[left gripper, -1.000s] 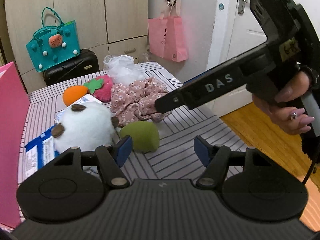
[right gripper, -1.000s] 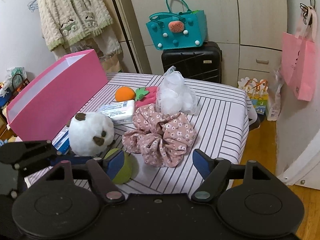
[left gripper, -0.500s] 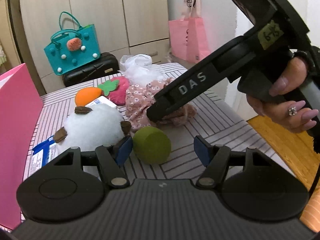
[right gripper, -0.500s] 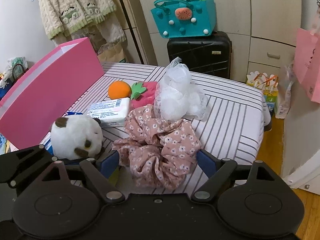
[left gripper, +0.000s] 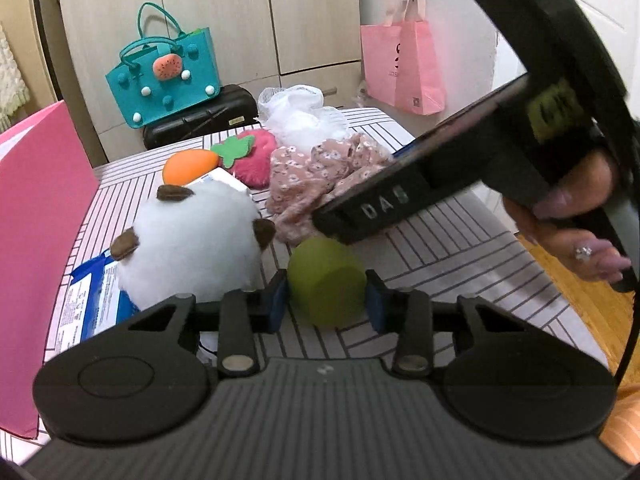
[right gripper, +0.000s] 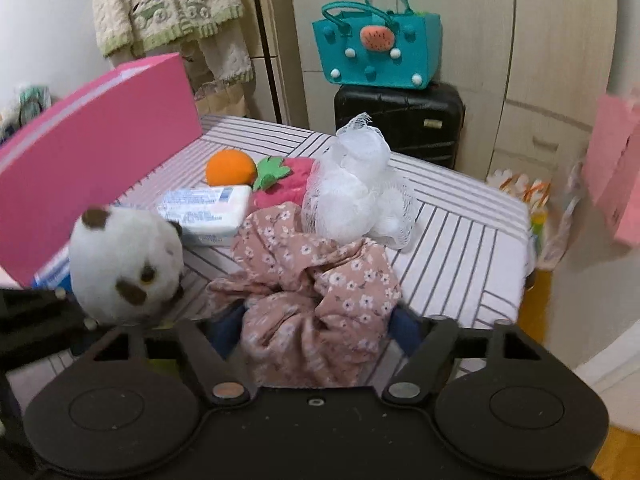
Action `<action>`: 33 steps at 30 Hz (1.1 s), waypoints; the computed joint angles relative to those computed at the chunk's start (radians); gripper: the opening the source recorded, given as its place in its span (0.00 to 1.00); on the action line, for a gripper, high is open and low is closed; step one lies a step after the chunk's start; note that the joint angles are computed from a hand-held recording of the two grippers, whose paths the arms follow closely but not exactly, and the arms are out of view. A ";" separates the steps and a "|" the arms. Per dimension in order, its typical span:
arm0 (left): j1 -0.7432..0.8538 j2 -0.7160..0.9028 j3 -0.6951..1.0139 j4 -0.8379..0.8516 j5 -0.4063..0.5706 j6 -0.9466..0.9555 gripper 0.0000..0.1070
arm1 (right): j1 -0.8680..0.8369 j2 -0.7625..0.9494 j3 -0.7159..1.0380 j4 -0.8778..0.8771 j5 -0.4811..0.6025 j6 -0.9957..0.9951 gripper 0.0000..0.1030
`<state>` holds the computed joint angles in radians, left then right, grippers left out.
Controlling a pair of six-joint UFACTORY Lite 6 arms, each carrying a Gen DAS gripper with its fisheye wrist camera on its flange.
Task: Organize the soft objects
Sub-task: 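Carry the green ball and pink scrunchie over the pink box with both tools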
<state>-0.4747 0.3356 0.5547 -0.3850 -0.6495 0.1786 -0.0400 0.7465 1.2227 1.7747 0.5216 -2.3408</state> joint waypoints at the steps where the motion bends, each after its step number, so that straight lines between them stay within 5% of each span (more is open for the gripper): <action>1: 0.004 0.000 0.001 0.010 0.004 -0.008 0.35 | -0.002 -0.013 -0.019 0.018 0.002 -0.028 0.51; 4: 0.019 -0.005 -0.011 0.047 -0.006 -0.022 0.35 | -0.024 -0.043 -0.064 0.018 0.033 -0.045 0.27; 7: 0.028 -0.022 -0.036 0.111 -0.015 -0.072 0.35 | -0.038 -0.074 -0.128 0.067 0.062 -0.114 0.23; 22: 0.039 -0.198 -0.187 0.251 0.020 -0.178 0.35 | -0.093 -0.286 -0.411 0.176 0.072 -0.239 0.23; 33: 0.145 -0.359 -0.264 0.476 0.209 -0.306 0.35 | -0.152 -0.439 -0.622 0.169 0.090 -0.229 0.23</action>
<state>-0.3298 -0.0238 0.2907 0.0909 -0.4406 -0.1278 -0.1919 0.3078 0.6007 1.9432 0.6112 -2.5699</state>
